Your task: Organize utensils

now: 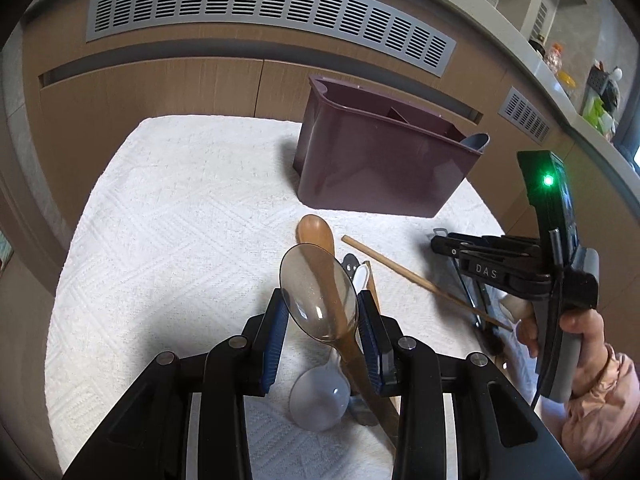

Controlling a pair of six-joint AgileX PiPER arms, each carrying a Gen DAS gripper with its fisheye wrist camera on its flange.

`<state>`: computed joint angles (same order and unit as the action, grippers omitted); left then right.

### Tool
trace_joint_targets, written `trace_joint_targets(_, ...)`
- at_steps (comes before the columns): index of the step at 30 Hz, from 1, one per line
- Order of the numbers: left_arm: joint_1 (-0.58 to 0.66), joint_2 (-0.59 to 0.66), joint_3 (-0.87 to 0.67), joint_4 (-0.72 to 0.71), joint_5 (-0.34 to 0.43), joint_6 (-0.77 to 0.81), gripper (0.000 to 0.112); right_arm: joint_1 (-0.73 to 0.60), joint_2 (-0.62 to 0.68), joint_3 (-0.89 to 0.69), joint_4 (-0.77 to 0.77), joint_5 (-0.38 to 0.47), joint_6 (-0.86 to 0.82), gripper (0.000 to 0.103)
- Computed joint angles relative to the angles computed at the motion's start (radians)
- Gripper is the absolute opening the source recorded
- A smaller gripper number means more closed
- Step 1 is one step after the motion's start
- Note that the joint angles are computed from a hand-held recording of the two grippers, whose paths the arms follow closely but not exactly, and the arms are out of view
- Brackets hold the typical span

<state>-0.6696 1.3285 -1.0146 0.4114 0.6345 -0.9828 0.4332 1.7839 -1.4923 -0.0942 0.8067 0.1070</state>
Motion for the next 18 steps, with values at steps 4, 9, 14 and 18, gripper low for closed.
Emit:
trace_joint_targets(4, -0.028, -0.003, -0.019, 0.048, 0.024, -0.043, 0.036, 0.002, -0.096, 0.087, 0.007, -0.063, -0.017, 0.018)
trace_joint_targets(9, -0.075, -0.017, -0.058, 0.112, 0.069, -0.104, 0.036, -0.032, -0.252, 0.198, 0.104, -0.107, -0.093, 0.018)
trace_joint_targets(14, -0.164, -0.030, -0.126, 0.236, 0.157, -0.181, 0.036, -0.068, -0.350, 0.220, 0.188, -0.113, -0.172, 0.018)
trace_joint_targets(18, -0.207, -0.019, -0.226, 0.296, 0.224, -0.157, 0.036, -0.068, -0.407, 0.216, 0.202, -0.124, -0.182, 0.018)
